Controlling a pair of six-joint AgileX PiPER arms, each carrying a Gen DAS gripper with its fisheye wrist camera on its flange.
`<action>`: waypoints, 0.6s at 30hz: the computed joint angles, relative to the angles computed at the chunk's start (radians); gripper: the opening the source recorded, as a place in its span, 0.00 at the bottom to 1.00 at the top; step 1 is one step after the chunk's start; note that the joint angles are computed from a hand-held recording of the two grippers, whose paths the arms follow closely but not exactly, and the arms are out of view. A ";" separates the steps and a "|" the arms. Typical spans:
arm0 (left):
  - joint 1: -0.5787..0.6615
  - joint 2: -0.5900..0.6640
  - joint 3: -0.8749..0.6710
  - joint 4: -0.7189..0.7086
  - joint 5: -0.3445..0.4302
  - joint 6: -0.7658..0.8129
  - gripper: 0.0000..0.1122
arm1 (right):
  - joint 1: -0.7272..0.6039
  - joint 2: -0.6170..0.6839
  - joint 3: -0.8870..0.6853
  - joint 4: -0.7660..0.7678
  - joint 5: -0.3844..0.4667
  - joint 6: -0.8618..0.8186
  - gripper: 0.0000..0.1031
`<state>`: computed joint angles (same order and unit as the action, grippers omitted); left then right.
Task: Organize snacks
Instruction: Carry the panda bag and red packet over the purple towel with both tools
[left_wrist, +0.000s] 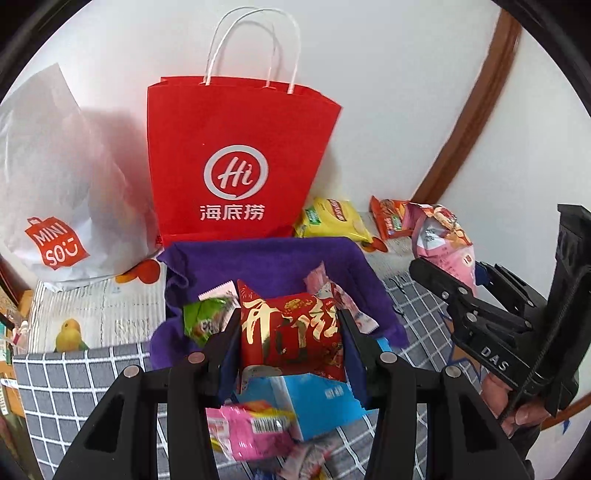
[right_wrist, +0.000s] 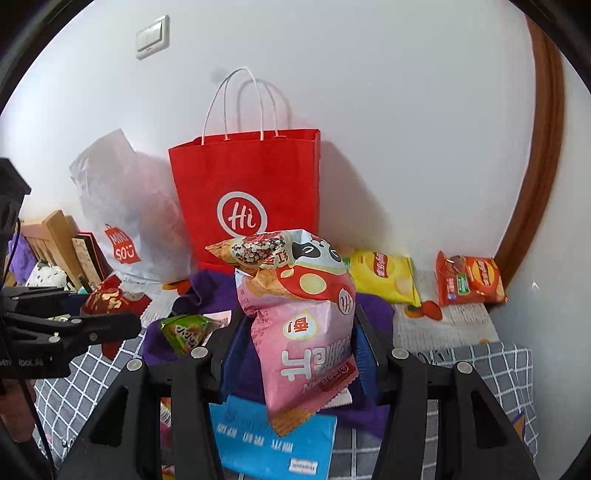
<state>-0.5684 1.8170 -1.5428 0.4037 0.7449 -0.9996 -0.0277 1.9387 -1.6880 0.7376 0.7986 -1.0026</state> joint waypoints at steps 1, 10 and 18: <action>0.011 0.011 -0.011 -0.001 0.000 0.007 0.41 | 0.005 0.013 -0.017 -0.005 0.005 0.008 0.50; 0.096 0.082 -0.038 -0.053 -0.050 0.079 0.41 | 0.053 0.157 -0.196 -0.057 0.043 0.068 0.51; 0.171 0.125 0.001 -0.103 -0.122 0.135 0.41 | 0.095 0.294 -0.321 -0.167 0.065 0.112 0.50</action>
<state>-0.3972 1.9419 -1.5414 0.3009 0.6232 -0.8641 0.0675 2.2330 -2.0085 0.5702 0.8637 -0.8906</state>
